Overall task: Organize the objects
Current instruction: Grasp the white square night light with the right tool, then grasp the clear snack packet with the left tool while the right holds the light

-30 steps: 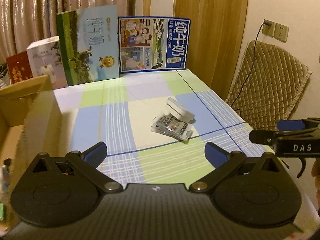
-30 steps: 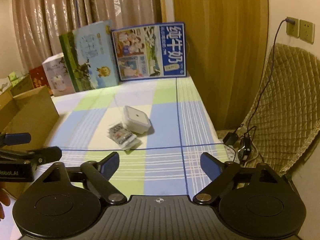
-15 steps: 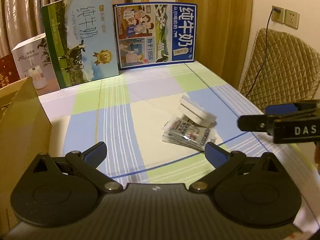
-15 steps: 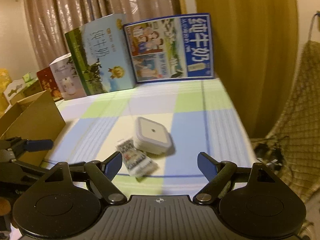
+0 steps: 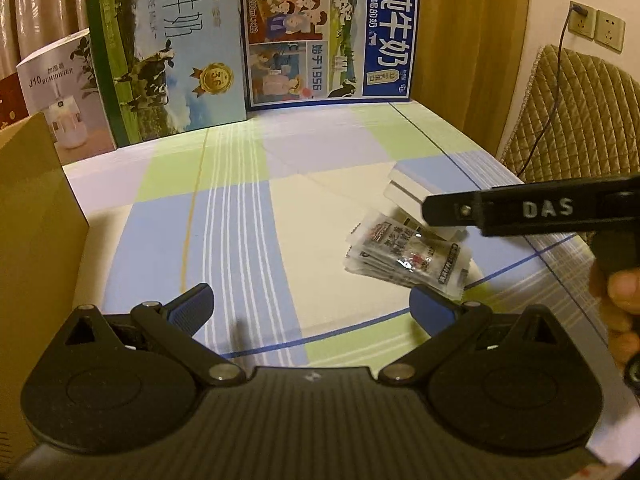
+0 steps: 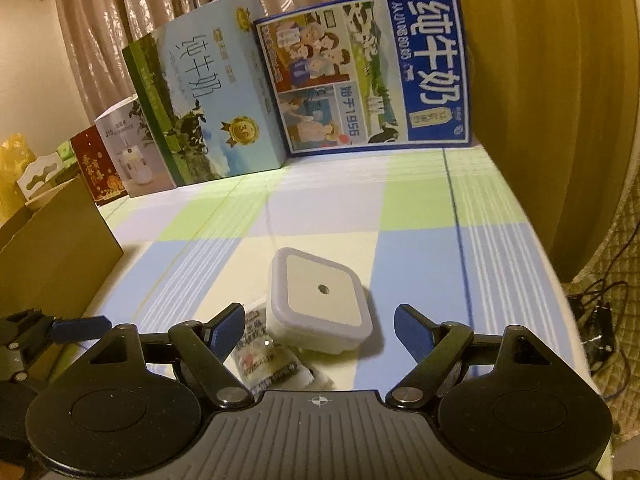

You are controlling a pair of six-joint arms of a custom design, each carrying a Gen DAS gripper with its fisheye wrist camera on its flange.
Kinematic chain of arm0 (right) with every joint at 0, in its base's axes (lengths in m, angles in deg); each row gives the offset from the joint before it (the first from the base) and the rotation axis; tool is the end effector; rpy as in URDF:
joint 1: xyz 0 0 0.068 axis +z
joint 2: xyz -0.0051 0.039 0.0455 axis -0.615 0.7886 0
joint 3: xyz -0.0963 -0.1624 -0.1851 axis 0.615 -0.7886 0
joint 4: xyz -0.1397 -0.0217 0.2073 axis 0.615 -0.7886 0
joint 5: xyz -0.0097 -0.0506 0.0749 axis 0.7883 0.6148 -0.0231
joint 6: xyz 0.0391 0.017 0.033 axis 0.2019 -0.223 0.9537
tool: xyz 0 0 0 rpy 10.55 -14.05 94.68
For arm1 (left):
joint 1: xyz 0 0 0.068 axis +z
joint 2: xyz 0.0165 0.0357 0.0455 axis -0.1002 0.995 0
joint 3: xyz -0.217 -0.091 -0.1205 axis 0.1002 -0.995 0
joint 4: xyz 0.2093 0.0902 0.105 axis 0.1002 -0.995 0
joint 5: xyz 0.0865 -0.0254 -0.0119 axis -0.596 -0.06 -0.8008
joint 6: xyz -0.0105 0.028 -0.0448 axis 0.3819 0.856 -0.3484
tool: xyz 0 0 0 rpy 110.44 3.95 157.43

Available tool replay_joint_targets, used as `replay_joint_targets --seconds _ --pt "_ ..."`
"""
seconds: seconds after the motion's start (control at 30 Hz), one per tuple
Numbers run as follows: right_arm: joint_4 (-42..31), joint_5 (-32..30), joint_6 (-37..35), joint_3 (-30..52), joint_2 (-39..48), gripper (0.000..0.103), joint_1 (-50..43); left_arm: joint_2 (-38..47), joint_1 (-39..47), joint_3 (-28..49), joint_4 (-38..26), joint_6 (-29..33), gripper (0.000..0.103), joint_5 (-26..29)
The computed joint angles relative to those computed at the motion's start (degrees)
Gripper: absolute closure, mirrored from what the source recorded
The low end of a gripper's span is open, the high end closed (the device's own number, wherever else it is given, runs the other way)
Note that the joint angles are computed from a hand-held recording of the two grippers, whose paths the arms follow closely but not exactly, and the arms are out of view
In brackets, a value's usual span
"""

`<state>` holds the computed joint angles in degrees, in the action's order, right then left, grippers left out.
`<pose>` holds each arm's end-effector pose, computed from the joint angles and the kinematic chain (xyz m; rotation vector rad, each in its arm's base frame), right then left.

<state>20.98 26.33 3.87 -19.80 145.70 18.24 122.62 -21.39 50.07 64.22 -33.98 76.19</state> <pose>0.1809 0.2258 0.1132 0.3844 2.1804 0.1266 0.2667 -0.0885 0.1164 0.8928 2.1448 -0.4042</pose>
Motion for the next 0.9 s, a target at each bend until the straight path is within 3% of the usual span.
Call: replay_joint_targets --seconds 0.1,0.17,0.27,0.43,0.6,0.63,0.8,0.9 --pt "2.73 -2.01 -0.25 -0.70 0.99 0.023 -2.04 0.95 0.34 0.64 -0.85 -0.18 0.001 -0.13" --pt "4.69 -3.89 -0.46 -1.51 1.29 0.041 -3.24 1.38 0.48 0.61 -0.58 -0.15 0.001 -0.25" --pt "3.57 -4.46 0.00 -1.89 0.44 0.041 -3.03 1.36 0.70 0.38 -0.09 -0.45 0.001 -0.03" --pt "-7.34 -2.43 0.78 0.96 -0.43 0.041 0.41 0.75 1.56 0.66 -0.61 -1.00 0.001 0.73" --pt "-4.66 -5.49 2.51 -2.87 -4.21 0.041 4.04 0.52 2.43 1.38 -2.14 -1.76 0.001 1.56" --pt "-4.84 -5.01 4.22 -3.48 -4.98 0.041 4.86 0.52 2.45 1.54 -2.48 -1.66 0.001 1.96" --pt "-22.17 1.91 19.10 0.63 -5.39 0.041 8.44 0.70 0.62 1.31 -1.54 0.01 0.001 4.25" --pt "-26.07 2.86 24.48 1.56 -4.79 0.041 10.04 2.07 -1.55 1.58 0.18 0.79 0.001 5.14"
